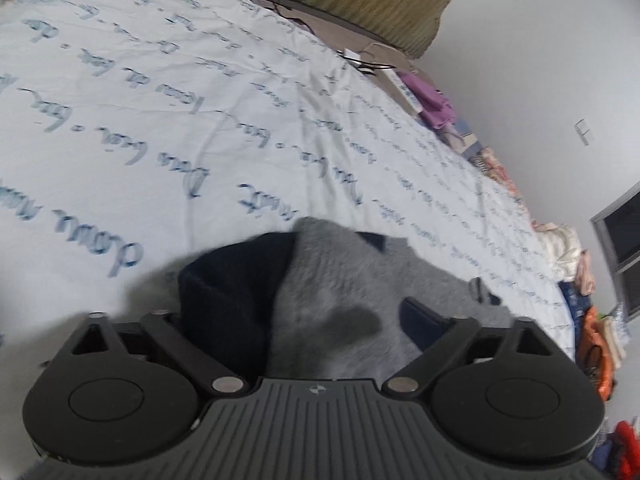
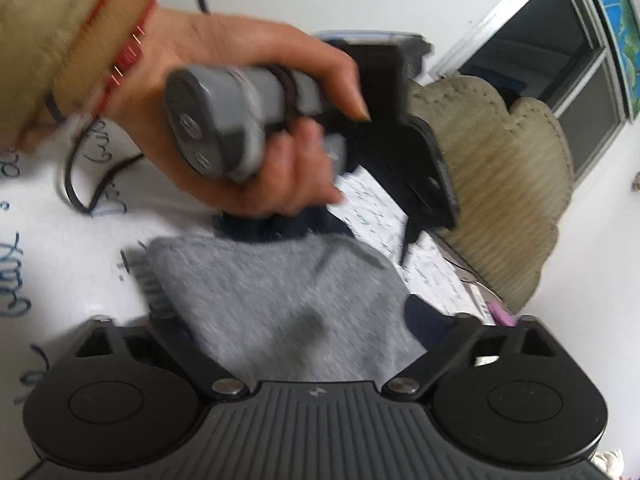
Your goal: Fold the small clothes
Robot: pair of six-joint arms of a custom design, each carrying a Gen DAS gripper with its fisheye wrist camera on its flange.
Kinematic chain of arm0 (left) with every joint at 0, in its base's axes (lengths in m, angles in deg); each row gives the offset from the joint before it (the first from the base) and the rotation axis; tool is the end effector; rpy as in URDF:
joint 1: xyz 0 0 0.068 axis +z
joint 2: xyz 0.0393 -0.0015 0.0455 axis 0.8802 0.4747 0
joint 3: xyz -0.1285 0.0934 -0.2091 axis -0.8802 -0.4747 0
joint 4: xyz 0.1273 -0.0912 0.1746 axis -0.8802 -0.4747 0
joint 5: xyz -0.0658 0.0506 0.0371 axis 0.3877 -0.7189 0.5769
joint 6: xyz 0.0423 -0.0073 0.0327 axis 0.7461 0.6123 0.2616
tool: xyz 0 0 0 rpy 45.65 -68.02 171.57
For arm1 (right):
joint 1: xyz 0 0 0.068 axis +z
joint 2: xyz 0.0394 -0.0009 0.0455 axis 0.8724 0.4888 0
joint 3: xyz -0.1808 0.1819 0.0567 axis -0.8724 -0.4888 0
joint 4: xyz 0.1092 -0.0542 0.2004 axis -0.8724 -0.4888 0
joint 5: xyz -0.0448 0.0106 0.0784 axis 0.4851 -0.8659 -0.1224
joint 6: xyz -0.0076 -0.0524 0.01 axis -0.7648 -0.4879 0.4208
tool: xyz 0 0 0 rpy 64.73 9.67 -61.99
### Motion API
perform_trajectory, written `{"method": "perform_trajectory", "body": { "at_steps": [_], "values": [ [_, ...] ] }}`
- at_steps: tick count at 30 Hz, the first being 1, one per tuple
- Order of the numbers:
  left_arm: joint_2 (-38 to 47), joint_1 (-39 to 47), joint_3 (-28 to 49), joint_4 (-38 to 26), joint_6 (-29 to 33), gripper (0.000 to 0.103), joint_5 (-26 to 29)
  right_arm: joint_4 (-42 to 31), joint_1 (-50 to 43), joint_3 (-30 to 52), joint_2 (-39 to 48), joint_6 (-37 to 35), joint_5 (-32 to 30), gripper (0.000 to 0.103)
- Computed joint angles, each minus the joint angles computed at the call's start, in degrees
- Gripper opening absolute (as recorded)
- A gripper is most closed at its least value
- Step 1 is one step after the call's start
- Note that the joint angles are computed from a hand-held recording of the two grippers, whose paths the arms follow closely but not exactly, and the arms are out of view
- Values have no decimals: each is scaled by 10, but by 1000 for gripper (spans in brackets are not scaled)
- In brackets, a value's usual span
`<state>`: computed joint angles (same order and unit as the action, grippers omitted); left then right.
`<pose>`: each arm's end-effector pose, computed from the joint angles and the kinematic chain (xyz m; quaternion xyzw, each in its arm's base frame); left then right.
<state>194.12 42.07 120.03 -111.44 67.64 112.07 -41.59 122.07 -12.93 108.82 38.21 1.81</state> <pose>0.4316 -0.1783 0.1061 0.2287 0.8813 -0.3752 0.1738 0.1657 0.2349 0.0512 -0.1425 0.8213 -0.3121 0.4558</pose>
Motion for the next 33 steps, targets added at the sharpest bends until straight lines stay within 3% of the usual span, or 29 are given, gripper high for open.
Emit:
{"method": "perform_trajectory", "body": {
  "at_steps": [2, 5, 6, 8, 9, 10, 11, 19, 23, 27, 28, 33],
  "values": [
    [20, -4, 29, -17, -18, 76, 10, 44, -8, -12, -4, -41, -16, 59],
    [27, -13, 40, -21, -25, 50, -3, 69, -10, -16, 1, -63, -20, 50],
    [30, -17, 46, -28, -26, 33, -14, 83, -9, -23, -1, -73, -22, 46],
    [22, -23, 33, -16, -39, 22, -35, 114, -12, -39, -9, -91, -35, 28],
    [11, -25, 16, -1, -46, 16, -42, 122, -13, -44, -11, -92, -41, 25],
    [-4, -28, -8, 19, -47, 15, -51, 120, -11, -45, -12, -88, -43, 16],
    [-20, -33, -30, 35, -45, 14, -67, 124, -9, -48, -13, -87, -43, 14],
    [-121, -97, -114, 62, -10, 12, -220, 197, 27, -137, -64, -76, 0, 9],
    [-154, -135, -134, 62, 3, 12, -297, 119, 62, -167, -104, 16, 36, 9],
    [-189, -171, -158, 72, 3, 12, -357, -54, 106, -162, -110, 188, 63, 8],
    [-198, -181, -164, 72, 2, 12, -370, -37, 100, -185, -126, 178, 67, 7],
    [-225, -231, -174, 71, -8, 12, -428, -290, 154, -162, -103, 458, 66, 6]
  ]
}}
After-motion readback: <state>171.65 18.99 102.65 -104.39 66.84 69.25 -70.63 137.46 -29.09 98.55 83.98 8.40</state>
